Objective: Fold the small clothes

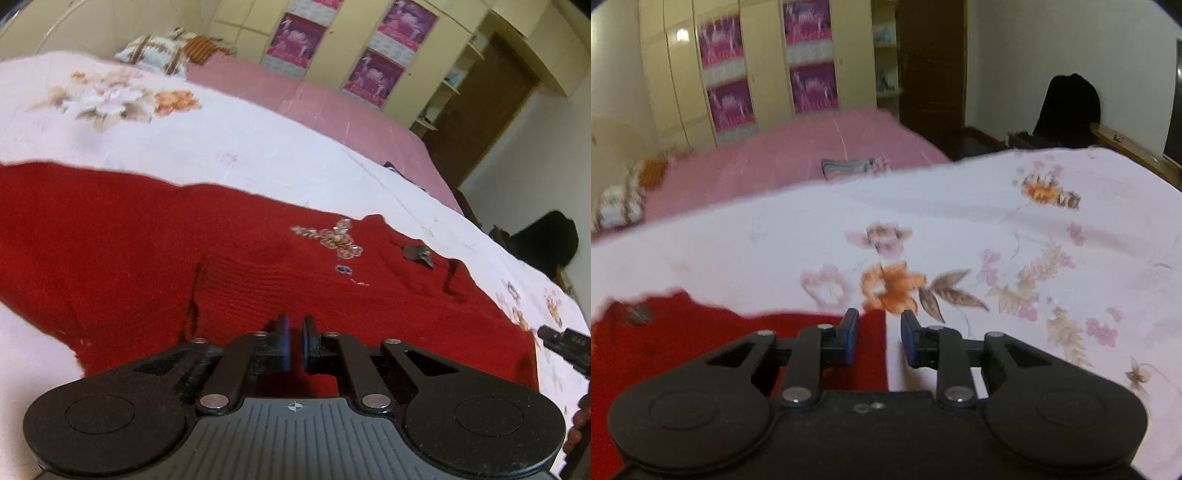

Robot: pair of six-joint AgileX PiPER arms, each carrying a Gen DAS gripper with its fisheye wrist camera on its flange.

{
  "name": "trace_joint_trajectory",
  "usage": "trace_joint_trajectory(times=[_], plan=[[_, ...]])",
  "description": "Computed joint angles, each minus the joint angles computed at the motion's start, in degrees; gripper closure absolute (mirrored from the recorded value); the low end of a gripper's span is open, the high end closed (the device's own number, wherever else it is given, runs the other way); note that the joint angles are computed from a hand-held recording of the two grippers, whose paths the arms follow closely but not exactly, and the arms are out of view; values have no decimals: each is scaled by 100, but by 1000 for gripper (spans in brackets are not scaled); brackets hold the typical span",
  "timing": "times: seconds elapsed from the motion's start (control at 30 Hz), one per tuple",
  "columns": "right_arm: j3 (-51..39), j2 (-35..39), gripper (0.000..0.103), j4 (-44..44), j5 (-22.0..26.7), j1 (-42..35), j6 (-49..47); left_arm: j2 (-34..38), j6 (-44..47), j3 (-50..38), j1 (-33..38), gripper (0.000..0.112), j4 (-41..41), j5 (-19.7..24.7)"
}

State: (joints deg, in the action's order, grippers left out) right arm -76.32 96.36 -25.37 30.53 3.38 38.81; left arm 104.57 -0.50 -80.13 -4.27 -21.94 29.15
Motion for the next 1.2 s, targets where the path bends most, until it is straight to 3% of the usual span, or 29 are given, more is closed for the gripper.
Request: trace_joint_trajectory(times=[0.13,0.23,0.33,0.37,0.43,0.53,0.6,0.63,0.7,0.73,0.8,0.83,0.93,1.2], plan=[[451,-405,79,1268,-26,284,-1314,-11,53,132,3,106,18,-28],[624,-259,82,680,159,689,-1096,-2,475,285,75,107,-280,-241],[827,-314,81,-128,181,926,-445,-110,292,174,101,106,18,72],[712,-331,78,-40,361,977,-453,-227,253,239,121,106,94,108],[770,-548,78,408,221,1044,-643,-426,258,398,193,106,126,172],[758,-616,77,511,176,1469,-501,-544,117,323,368,106,339,740],[607,-554,77,901,178,1658,-723,-717,6,408,453,106,660,895],[491,-460,77,1015,189,1782,-789,-839,-41,491,496,103,895,913],[367,-343,77,1127,167,2027,-859,-1132,-181,746,609,53,1314,785],[287,-284,77,1155,172,2157,-868,-1349,-443,1039,656,9,1601,451],[130,-197,77,1225,222,2408,-870,-1952,-461,1787,991,9,1489,-462],[17,-106,77,1285,229,2523,-883,-2057,-175,1908,1203,9,1088,-583],[-322,137,77,1282,295,2833,-805,-1814,979,1611,1983,9,-137,17],[-1389,971,77,1117,639,3343,-548,-807,2091,955,3700,10,-1481,451]])
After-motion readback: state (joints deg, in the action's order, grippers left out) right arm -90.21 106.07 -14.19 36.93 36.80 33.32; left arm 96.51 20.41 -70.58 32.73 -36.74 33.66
